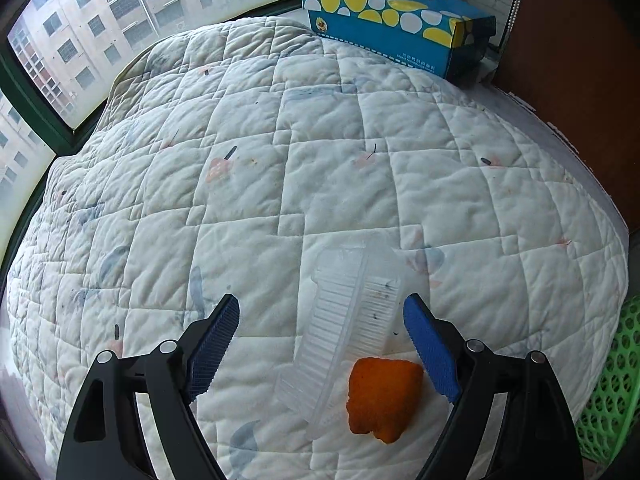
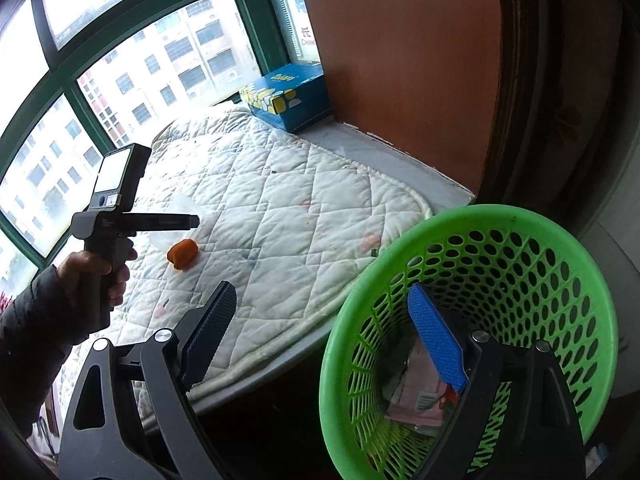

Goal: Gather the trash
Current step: 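Close the left tool on the clear ribbed plastic strip and lift it, then move the right tool down toward the orange peel piece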

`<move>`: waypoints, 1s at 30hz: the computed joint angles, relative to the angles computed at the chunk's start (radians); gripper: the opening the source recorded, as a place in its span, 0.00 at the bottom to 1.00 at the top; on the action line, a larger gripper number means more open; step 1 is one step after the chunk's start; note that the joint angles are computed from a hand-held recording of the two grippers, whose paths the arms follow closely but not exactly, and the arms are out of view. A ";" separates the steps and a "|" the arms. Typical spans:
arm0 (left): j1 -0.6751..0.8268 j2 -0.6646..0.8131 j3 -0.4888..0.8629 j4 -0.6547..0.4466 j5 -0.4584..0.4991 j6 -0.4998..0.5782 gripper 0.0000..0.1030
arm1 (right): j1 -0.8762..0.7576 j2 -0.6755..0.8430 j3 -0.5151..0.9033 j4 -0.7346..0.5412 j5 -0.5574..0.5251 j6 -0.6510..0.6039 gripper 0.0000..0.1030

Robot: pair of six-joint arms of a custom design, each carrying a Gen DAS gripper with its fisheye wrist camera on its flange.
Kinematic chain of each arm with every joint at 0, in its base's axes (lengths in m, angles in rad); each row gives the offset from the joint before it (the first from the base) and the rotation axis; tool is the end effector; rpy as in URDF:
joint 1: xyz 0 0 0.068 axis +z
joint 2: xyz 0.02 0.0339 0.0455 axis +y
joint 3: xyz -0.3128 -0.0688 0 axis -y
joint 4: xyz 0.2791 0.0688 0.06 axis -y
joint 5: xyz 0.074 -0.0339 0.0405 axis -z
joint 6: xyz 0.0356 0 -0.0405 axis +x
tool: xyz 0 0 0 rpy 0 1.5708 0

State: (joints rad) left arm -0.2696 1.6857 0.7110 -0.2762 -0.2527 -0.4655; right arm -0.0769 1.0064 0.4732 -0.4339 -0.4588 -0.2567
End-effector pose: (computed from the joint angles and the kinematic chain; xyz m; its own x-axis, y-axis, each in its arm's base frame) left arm 0.2880 -0.0703 0.1240 -0.8994 -0.2024 -0.3875 -0.2480 0.9662 0.0709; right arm 0.1843 0.0016 0.2004 -0.7478 -0.1707 -0.6417 -0.3842 0.8994 0.2085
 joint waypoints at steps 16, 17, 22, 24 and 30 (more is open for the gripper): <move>0.057 -0.027 -0.077 0.152 0.142 0.119 0.30 | 0.164 0.078 -0.003 0.084 0.076 0.091 0.84; 0.055 -0.033 -0.085 0.161 0.142 0.119 0.30 | 0.172 0.080 -0.004 0.088 0.079 0.095 0.84; 0.080 -0.084 -0.123 0.169 0.129 0.123 0.28 | 0.204 0.097 -0.005 0.107 0.089 0.111 0.84; 0.103 -0.120 -0.139 0.162 0.124 0.128 0.28 | 0.219 0.110 -0.003 0.120 0.093 0.120 0.84; 0.195 -0.267 -0.181 0.107 0.139 0.151 0.28 | 0.326 0.181 0.004 0.194 0.119 0.172 0.84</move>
State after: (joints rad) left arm -0.0749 1.4188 0.5301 -0.1691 -0.1138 -0.3142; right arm 0.2488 1.1875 0.4770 -0.2397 -0.3394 -0.0850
